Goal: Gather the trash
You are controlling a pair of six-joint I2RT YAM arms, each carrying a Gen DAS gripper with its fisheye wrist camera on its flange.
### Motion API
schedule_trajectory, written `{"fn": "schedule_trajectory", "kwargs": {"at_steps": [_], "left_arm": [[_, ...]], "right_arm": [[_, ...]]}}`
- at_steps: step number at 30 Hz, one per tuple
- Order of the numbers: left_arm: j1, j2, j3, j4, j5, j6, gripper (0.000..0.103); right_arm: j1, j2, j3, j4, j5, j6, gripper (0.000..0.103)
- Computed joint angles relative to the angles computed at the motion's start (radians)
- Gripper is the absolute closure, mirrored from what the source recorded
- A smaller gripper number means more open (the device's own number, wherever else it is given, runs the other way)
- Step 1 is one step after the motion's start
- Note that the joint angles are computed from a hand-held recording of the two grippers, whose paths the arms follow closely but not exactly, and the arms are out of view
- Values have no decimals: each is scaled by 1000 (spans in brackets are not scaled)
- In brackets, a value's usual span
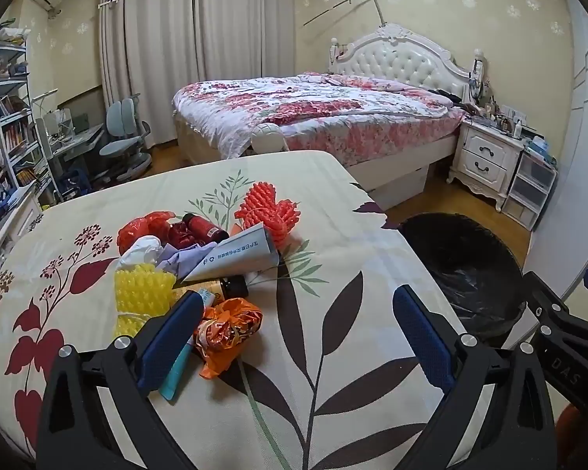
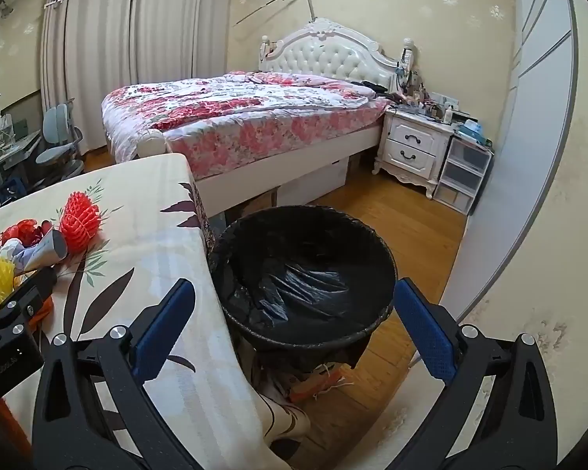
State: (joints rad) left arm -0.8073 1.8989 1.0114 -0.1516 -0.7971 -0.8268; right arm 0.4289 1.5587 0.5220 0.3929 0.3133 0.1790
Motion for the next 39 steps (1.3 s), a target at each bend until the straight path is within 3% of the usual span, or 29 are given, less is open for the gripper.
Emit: {"fn": "schedule_trajectory", "kwargs": {"at_steps": [11,18,39], "left_arm": [[-22,3,2,-13,0,-39,6],[3,-5,-24,31,25,-17,6],[9,-21,-37,31,33,-16,6]], "right_arm": [[-10,-24,-11,-14,-13,4,4],[-9,-14,-2,-12,-9,1,4],[-13,-32,-10,-22,-11,-2,4]]}}
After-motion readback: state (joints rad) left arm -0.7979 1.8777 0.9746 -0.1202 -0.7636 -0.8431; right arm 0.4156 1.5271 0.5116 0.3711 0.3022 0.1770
